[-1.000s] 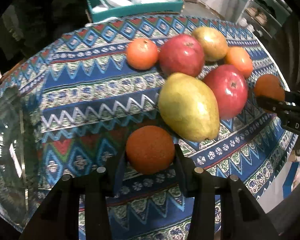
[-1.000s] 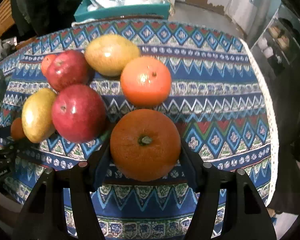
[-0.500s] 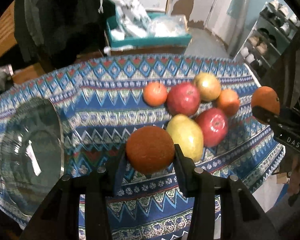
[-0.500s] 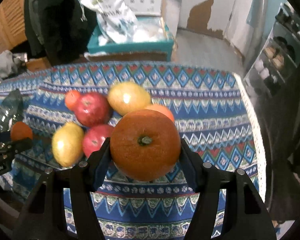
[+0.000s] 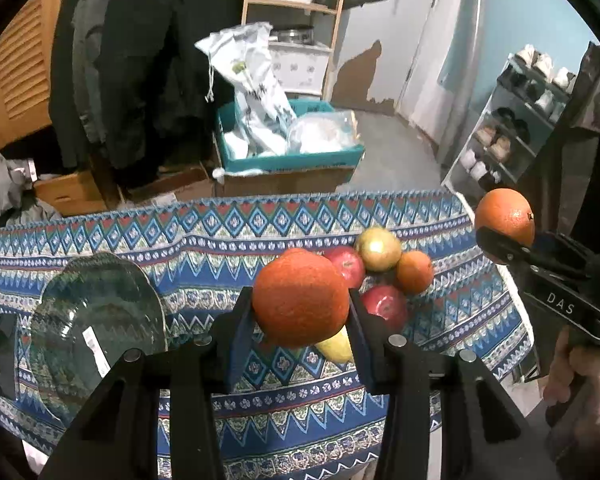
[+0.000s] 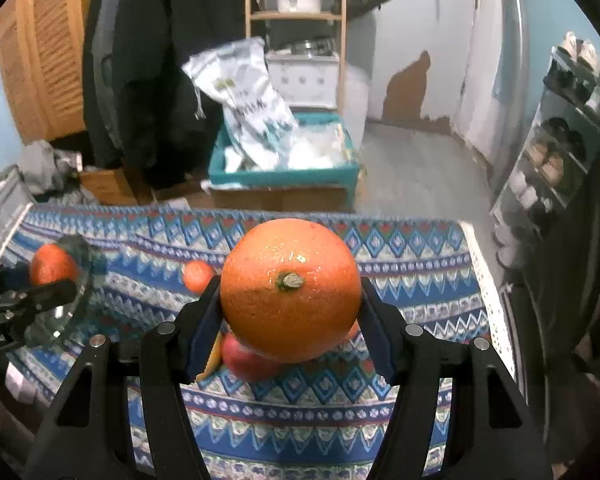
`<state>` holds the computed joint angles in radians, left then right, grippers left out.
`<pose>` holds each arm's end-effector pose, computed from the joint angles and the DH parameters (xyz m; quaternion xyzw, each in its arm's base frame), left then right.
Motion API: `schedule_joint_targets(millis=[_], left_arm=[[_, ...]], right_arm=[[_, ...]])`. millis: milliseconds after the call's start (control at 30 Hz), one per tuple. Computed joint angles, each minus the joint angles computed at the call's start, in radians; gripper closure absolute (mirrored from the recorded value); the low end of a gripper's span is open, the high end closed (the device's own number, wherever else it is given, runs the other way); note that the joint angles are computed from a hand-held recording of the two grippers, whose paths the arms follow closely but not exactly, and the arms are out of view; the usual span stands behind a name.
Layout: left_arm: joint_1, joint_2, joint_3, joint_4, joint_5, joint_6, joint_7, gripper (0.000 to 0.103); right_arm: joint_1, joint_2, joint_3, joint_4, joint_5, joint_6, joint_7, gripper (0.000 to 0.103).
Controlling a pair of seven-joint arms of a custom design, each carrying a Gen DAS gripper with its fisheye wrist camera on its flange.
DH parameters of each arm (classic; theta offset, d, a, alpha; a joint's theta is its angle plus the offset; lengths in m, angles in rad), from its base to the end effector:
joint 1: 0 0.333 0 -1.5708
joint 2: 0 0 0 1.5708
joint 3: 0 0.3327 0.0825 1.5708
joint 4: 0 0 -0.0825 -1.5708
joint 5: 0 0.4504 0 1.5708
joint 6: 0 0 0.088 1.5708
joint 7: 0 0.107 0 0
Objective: Organize fruits
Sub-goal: 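Lift and carry both oranges over the green glass bowl with both tools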
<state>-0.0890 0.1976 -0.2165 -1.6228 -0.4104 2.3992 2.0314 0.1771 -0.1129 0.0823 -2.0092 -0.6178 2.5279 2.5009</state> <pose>0.7033 -0.2111 0.5741 -0.4686 0.8151 -0.3294 0.0861 0.6082 0.1695 0.5705 -0.5583 0.7348 -0.2992 0.2425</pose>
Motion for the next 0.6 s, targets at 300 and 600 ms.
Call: schedule_joint_targets(millis=[300,600], left_arm=[[0.015,-0.039,0.002,-0.013,-0.077,0.035,0.052,0.058],[0.028,-0.035,0.018,0.001,-0.087,0.041,0.036,0.058]], right_arm=[[0.004,-0.005,0.013,0.037,-0.053,0.042,0.037,0.039],[0.027,0.046,0.012,0.110,-0.062,0.084,0.034,0.039]])
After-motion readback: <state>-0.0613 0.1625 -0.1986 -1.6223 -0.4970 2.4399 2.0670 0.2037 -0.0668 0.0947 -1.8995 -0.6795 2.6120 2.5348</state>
